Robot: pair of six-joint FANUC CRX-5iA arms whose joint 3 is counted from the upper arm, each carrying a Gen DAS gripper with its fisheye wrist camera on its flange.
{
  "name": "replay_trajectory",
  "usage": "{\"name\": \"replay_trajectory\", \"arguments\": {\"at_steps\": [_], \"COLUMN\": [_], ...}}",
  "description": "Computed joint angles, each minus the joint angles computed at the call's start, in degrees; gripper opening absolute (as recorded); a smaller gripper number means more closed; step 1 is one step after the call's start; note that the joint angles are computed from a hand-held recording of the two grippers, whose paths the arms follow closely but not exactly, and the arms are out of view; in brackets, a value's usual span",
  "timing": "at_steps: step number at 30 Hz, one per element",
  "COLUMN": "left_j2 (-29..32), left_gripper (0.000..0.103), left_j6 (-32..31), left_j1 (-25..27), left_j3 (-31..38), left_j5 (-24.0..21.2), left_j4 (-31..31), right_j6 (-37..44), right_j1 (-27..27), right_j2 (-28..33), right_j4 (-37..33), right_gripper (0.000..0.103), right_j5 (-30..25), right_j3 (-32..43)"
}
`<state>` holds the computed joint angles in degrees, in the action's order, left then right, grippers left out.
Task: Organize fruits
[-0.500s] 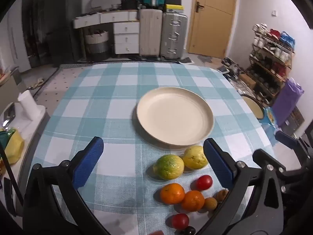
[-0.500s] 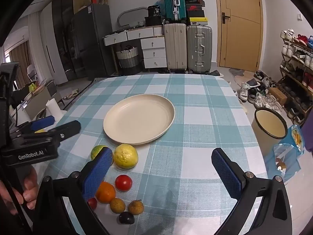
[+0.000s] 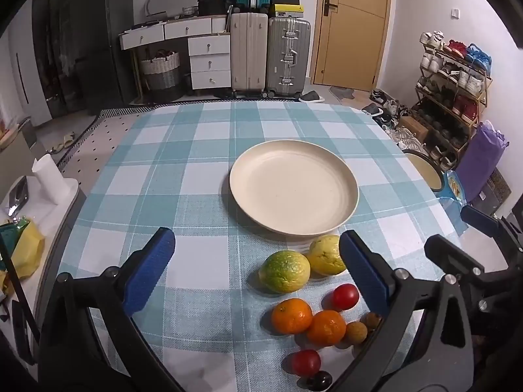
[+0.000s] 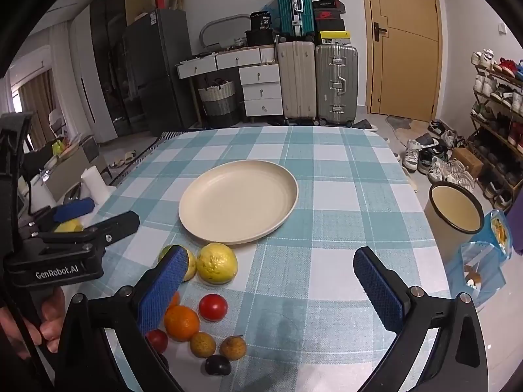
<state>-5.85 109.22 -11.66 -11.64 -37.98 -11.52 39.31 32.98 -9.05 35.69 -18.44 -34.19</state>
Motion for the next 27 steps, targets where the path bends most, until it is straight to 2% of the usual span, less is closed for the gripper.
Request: {"name": "replay_trajectory", "arguments": {"at_steps": [2, 6, 10, 27], "left_j2": [0.2, 0.3, 0.6, 1.7], "left_gripper": [0.100, 0.100, 0.100, 0.100], "left_j6": [1.8, 1.3, 0.1, 0.7], "left_j1": [-0.9, -0.5, 0.1, 0.1], "left_j3": [0.8, 0.3, 0.1, 0.8], "left_j5": [-0.9, -0.5, -0.4, -1.3], "left_j4": [-1.6, -0.7, 0.5, -0.2], "right_j6": [-0.7, -1.9, 0.4, 2.0], "right_j1": [0.2, 0.0, 0.0, -0.2], "right_j2": [-0.1, -0.3, 0.3, 1.2], "right_j4": [0.3, 1.7, -1.5, -3.9], "right_gripper": [0.103, 0.103, 0.103, 0.103], "right_j5": [-0.1, 0.1, -0.6, -0.8], "right_j3": [0.0, -0.5, 0.6, 1.6]}}
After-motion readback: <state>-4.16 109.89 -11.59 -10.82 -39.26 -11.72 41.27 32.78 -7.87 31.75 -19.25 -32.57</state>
